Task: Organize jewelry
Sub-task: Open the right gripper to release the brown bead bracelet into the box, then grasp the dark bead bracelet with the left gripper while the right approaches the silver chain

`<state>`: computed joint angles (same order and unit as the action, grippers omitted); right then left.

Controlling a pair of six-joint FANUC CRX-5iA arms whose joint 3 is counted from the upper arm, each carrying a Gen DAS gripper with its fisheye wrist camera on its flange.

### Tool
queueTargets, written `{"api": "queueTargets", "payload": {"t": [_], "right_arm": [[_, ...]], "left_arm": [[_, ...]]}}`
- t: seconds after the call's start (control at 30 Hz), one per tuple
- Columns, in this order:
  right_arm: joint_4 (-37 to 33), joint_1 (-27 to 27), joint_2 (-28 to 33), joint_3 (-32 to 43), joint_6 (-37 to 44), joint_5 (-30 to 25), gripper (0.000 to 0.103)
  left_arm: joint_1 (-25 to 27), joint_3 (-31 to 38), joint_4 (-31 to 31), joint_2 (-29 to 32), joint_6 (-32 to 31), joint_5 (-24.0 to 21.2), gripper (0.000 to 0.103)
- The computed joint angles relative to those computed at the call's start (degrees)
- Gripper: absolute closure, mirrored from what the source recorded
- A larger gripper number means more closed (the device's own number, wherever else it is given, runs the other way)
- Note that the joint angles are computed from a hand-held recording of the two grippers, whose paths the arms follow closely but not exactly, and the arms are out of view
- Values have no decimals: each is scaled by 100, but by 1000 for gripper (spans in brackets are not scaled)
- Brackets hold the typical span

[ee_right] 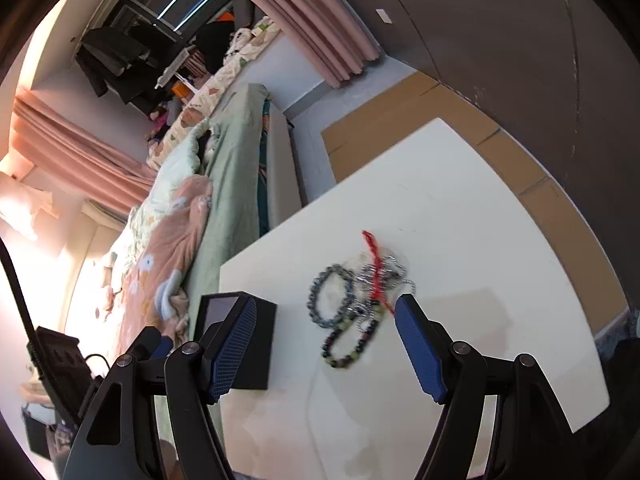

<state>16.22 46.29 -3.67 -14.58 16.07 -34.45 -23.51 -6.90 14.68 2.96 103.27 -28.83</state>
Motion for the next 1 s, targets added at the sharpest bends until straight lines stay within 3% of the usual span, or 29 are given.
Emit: {"api": "queueTargets", "payload": {"t": [0.13,0.47,0.93,1.0], "right_arm": [[101,-9,-13,-7,9,-350,31],[-884,-382,121,314,643,-970,31],[-1448,-740,220,505,994,-1332,31],[-1477,-765,213,511,1018,-1342,31]], "left_arm": [[-191,211,29,250,-239,-137,29],[-602,889,-51,959,-702,-805,60],[-871,1887,-532,1936,-624,-1890,66],[-899,1911,-643,1950,-589,-1862,67]]}}
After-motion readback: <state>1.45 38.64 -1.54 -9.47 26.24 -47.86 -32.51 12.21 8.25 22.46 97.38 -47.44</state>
